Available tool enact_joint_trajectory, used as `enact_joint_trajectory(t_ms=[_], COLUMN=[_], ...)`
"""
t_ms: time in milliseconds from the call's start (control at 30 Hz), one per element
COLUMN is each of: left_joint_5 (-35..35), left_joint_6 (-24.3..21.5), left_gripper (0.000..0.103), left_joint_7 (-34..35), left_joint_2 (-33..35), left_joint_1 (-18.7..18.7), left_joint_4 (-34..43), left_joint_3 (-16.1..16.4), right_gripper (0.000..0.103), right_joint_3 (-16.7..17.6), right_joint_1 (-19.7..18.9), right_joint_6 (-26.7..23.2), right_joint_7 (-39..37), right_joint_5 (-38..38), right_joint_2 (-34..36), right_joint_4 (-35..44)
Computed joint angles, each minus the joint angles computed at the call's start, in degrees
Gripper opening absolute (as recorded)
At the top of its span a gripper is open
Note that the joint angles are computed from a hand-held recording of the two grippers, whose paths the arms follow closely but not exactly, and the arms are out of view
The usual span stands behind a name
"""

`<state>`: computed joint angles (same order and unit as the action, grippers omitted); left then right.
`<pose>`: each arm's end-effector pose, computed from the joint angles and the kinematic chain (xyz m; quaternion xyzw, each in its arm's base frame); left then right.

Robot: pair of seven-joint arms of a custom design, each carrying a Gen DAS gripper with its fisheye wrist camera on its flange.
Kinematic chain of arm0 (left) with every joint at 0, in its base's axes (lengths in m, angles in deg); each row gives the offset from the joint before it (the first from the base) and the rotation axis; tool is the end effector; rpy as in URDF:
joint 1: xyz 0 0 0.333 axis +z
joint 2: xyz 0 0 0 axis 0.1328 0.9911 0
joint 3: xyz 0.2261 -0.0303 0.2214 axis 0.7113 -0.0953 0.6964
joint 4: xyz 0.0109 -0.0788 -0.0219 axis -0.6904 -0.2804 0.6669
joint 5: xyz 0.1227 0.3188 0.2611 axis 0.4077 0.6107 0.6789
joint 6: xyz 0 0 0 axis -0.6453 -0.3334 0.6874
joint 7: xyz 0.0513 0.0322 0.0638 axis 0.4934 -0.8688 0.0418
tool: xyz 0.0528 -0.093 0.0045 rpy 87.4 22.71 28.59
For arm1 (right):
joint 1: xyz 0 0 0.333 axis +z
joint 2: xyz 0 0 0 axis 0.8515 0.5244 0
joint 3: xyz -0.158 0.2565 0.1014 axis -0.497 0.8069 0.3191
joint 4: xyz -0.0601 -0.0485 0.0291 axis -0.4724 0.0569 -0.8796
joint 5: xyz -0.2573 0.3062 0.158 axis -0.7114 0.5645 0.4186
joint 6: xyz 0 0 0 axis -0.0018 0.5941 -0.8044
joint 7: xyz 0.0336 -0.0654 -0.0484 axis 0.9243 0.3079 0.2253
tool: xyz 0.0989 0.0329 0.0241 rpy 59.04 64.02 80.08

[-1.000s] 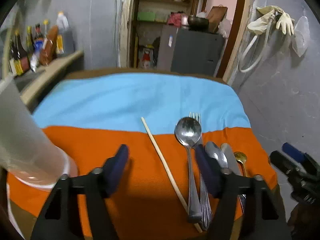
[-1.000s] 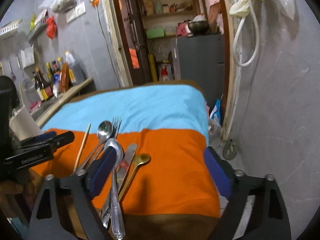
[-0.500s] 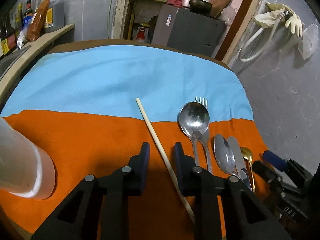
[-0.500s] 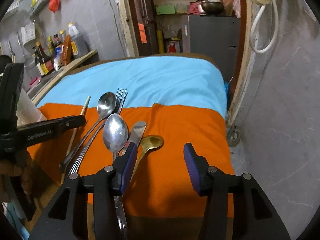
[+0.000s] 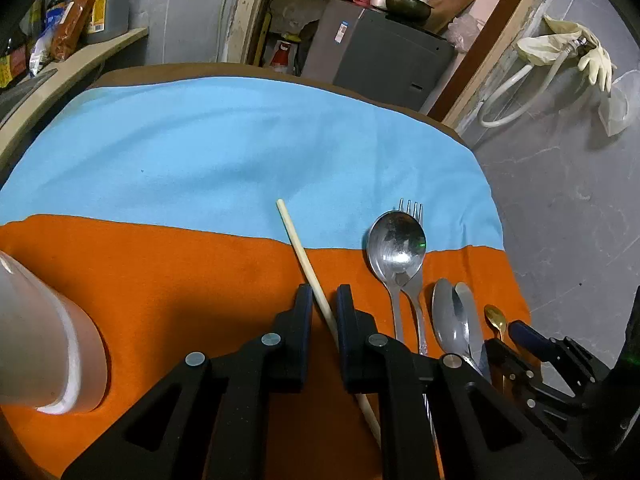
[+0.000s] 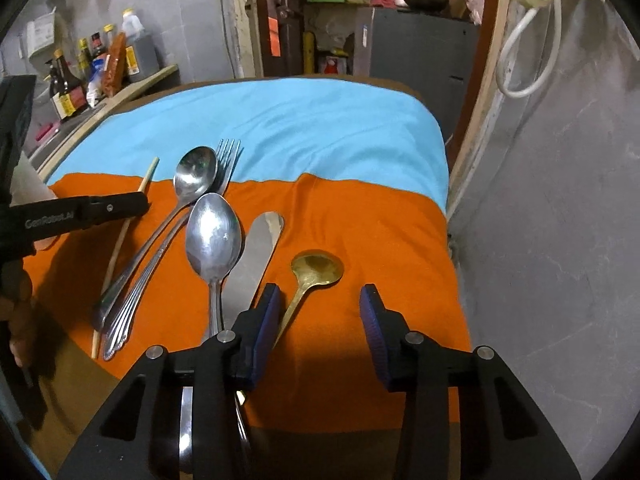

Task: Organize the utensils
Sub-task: 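Close left tool on the wooden chopstick while right tool grasps the gold spoon, then lift the chopstick and gold spoon and carry both over the white holder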

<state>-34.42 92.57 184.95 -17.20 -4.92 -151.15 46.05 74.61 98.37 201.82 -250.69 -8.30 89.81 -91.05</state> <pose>0.6117 -0.3594 0.2994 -0.4887 0.8077 -0.3298 0.0007 0.4650 0.4691 0.3146 -0.5667 0.7651 -0.2453 0.1823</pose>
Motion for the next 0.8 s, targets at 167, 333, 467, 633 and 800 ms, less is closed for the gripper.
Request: enact_joint_trajectory(t_ms=[167, 333, 467, 633, 800], left_joint_5=[1.0, 0.3, -5.0, -21.3, -45.4], left_joint_6=[-1.4, -0.6, 0.8, 5.8, 12.5], left_gripper=[0.009, 0.004, 0.002, 0.002, 0.002], left_joint_7=[-0.6, 0.1, 4.8, 21.0, 48.1], left_joint_2=[0.4, 0.4, -0.8, -3.2, -3.4], left_joint_1=[-0.5, 0.2, 3.8, 13.5, 25.9], left_joint_4=[1.1, 0.8, -1.8, -6.8, -8.9], left_joint_3=[0.6, -0.2, -4.4, -16.2, -31.7], right_gripper=[0.038, 0.027, 0.025, 0.025, 0.025], right_joint_3=[-0.4, -0.9, -1.6, -2.8, -0.3], right_joint_1=[-0.2, -0.5, -0.3, 0.6, 1.5], right_joint_6=[0.1, 1.0, 4.5, 8.9, 3.5], right_joint_7=[0.1, 0.0, 3.9, 17.3, 24.5], right_joint_5=[0.4, 0.7, -2.1, -14.9, -26.9], right_joint_2=[1.2, 1.4, -0.1, -3.8, -5.6], right_joint_4=[1.7, 1.9, -0.6, -5.3, -6.1])
